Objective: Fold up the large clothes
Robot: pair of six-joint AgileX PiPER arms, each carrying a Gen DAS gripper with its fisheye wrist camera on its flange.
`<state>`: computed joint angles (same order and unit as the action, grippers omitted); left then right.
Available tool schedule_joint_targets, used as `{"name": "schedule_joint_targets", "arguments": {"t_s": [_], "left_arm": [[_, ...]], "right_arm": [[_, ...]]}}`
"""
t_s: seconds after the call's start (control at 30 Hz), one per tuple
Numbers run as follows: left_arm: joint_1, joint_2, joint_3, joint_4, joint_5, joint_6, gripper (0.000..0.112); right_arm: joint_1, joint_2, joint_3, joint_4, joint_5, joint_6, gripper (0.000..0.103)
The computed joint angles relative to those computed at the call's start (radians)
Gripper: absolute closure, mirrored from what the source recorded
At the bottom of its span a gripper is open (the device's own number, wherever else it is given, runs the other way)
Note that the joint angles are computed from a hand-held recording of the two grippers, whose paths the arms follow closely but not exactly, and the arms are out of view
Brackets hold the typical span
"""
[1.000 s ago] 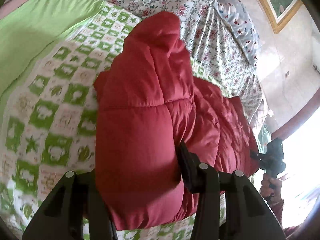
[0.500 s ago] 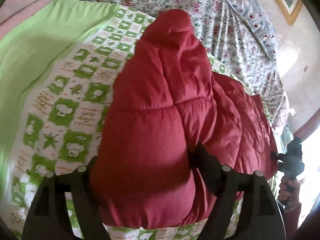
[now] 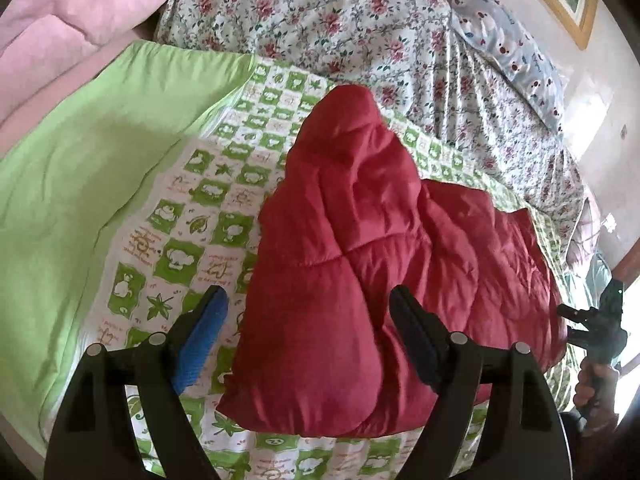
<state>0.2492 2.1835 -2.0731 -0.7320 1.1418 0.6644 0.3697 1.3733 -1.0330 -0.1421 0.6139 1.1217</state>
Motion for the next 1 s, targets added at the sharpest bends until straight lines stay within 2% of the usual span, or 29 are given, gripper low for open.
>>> {"name": "schedule_joint_targets", "arguments": {"t_s": [0.13,0.33,0.43,0.53,0.7,0.77,0.87,1.0], "left_arm": [[-0.020,-0.031,0.031,-0.014,-0.009,0.029,0.029],[-0.067,-0.066,0.055,-0.023,-0.011,0.063,0.029],[-0.093,-0.080,0.066,-0.031,-0.004,0.077,0.029],[-0.132,-0.099,0.102,-0.026,-0.015,0.083,0.029],[-0.202,-0.130,0.175,0.000,-0.057,0.117,0.029],[-0.232,-0.124,0.172,0.042,-0.093,0.111,0.029],[-0.264,-0.058,0.079,0.124,-0.109,0.058,0.029],[-0.293,0.058,-0.126,0.212,-0.063,-0.043,0.029]], "right_arm": [[0.053,0.005,-0.056,-0.130,0.072,0.089,0.031],[0.159,0.076,-0.196,-0.299,0.207,0.136,0.031],[0.208,0.121,-0.259,-0.361,0.231,0.131,0.031],[0.208,0.198,-0.328,-0.278,0.184,0.012,0.030],[0.229,0.362,-0.493,-0.225,0.219,-0.128,0.030],[0.229,0.413,-0.548,-0.223,0.244,-0.162,0.027],[0.206,0.473,-0.613,-0.226,0.289,-0.194,0.027],[0.147,0.541,-0.698,-0.174,0.331,-0.253,0.027]]}}
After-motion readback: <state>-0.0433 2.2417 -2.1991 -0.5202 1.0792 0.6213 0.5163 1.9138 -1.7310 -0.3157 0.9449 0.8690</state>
